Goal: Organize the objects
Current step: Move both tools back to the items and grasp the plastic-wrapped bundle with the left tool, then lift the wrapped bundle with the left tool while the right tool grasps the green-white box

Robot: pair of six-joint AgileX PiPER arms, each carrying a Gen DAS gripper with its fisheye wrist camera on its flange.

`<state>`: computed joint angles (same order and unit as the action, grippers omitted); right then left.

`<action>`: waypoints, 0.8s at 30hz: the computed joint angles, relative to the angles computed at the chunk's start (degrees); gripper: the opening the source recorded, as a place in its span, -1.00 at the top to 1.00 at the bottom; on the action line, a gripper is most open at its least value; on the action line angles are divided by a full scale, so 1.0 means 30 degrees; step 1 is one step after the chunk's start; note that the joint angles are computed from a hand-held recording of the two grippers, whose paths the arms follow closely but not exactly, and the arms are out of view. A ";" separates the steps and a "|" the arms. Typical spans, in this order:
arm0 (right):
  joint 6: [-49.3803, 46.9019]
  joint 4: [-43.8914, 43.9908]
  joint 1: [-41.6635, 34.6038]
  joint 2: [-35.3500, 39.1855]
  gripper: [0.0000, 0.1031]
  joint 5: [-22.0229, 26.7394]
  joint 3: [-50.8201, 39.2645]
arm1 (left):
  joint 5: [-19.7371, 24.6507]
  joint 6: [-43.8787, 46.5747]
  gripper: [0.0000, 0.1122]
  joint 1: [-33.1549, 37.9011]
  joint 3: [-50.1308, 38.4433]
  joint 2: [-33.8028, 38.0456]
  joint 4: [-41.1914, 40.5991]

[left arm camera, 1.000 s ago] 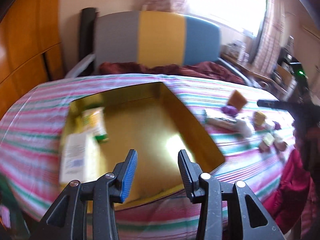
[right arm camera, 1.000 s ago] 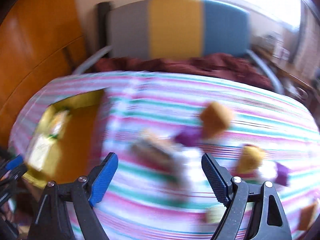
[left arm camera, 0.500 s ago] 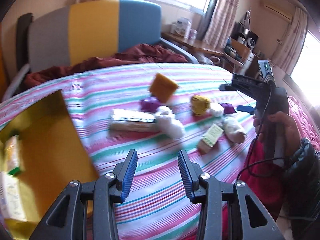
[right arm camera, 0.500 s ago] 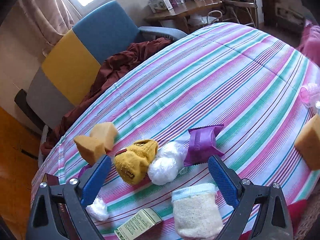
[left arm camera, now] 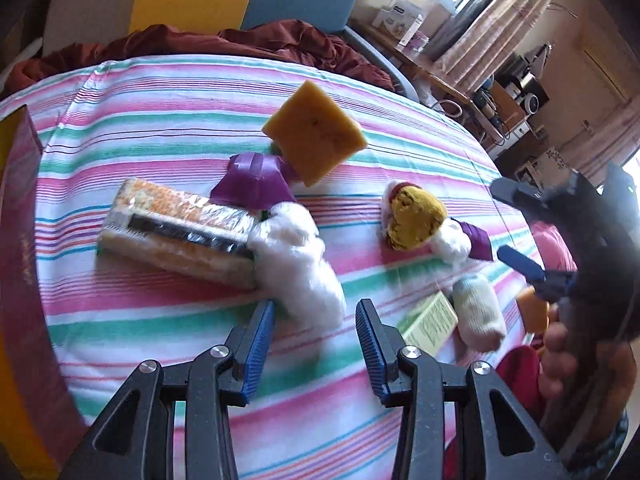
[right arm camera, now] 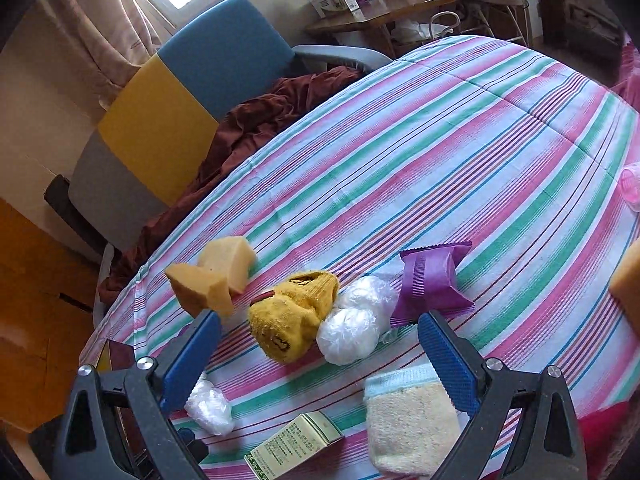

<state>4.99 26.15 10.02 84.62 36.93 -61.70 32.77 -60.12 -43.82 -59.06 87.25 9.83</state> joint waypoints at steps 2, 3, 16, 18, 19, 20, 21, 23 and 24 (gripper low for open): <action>-0.0321 0.0269 -0.0030 0.0051 -0.94 0.0111 -0.0047 | 0.0234 -0.0430 0.22 0.0217 -0.0568 0.0765 0.0035; -0.0472 0.0373 -0.0059 0.0006 -0.94 0.0145 -0.0014 | 0.0261 -0.0557 0.22 0.0364 -0.0792 0.1157 -0.0069; -0.0455 0.0053 -0.0086 -0.0042 -0.94 0.0022 -0.0065 | 0.0546 -0.6214 0.51 -0.3346 0.2329 -0.0683 0.8052; -0.0455 0.0194 -0.0237 -0.0094 -0.94 -0.0053 0.0017 | 0.1947 -0.8408 0.51 -0.5394 0.3425 -0.1679 1.0216; -0.0487 0.0334 -0.0348 -0.0133 -0.94 -0.0115 0.0084 | 0.2580 -0.9354 0.51 -0.6377 0.3926 -0.2021 1.1111; -0.0614 0.0603 -0.0515 -0.0189 -0.94 -0.0165 0.0177 | 0.3159 -1.0252 0.51 -0.7344 0.4368 -0.2257 1.1898; -0.0764 0.0914 -0.0706 -0.0228 -0.94 -0.0201 0.0276 | 0.3701 -1.1275 0.51 -0.8309 0.4779 -0.2413 1.2739; -0.0901 0.1387 -0.1026 -0.0247 -0.94 -0.0191 0.0399 | 0.4238 -1.2813 0.51 -0.9445 0.5413 -0.2548 1.3966; -0.0906 0.1534 -0.1134 -0.0260 -0.94 -0.0203 0.0454 | 0.4294 -1.3217 0.51 -0.9646 0.5603 -0.2551 1.4349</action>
